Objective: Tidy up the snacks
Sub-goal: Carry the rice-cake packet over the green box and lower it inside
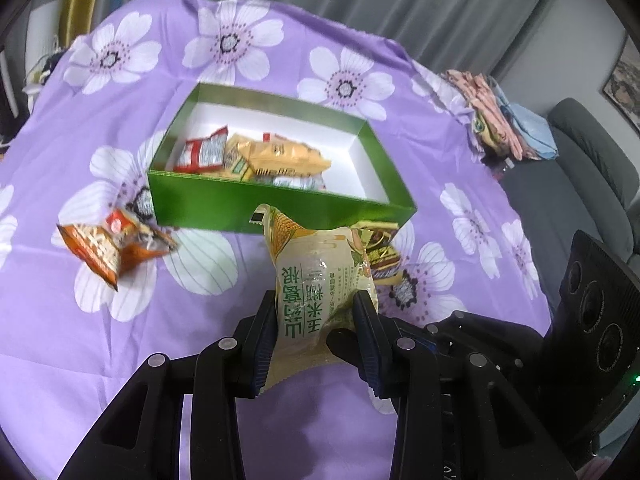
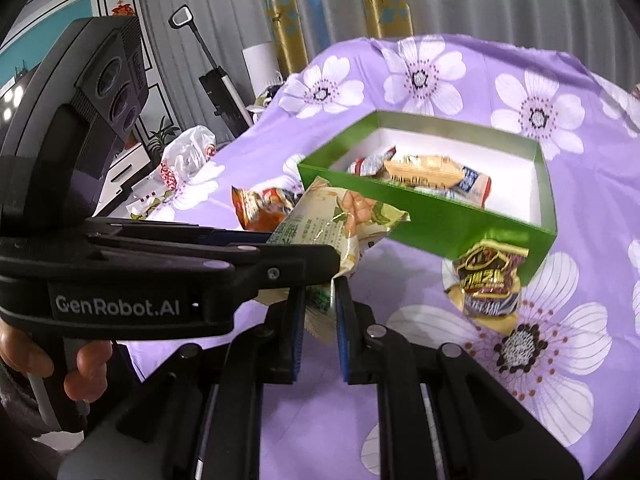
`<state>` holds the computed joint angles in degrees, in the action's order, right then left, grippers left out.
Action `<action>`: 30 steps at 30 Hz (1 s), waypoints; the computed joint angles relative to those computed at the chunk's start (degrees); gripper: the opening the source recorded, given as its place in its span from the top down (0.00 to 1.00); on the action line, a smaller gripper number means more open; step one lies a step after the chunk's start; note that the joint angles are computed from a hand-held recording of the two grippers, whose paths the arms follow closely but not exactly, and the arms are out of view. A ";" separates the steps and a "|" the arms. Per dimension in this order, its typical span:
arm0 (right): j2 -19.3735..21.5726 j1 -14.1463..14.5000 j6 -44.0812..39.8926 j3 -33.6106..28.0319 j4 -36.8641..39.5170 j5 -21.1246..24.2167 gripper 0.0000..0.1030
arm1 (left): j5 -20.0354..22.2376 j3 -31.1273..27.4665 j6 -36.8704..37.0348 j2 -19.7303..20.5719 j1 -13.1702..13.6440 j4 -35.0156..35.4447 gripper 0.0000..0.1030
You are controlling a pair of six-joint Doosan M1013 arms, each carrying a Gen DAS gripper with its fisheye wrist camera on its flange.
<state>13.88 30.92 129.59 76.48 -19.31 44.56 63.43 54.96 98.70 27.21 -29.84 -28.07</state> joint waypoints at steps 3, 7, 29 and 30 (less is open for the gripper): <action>-0.06 0.26 0.62 -0.37 -1.28 0.21 0.85 | -0.54 -0.10 0.54 -0.19 0.01 -0.33 0.63; -0.27 0.33 1.05 -0.47 -2.29 0.17 0.85 | -1.10 -0.16 1.03 -0.39 -0.04 -0.51 0.63; -0.05 -0.46 1.14 -0.86 -3.34 -0.97 0.85 | -1.83 -2.56 1.89 0.76 -0.24 -0.50 0.63; 0.03 -0.56 0.94 -0.96 -3.19 -0.96 0.85 | -1.72 -2.86 1.76 0.97 -0.23 -0.47 0.63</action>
<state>13.91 30.36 130.53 75.52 -22.50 43.60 61.71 52.09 100.45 28.18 -30.08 -28.54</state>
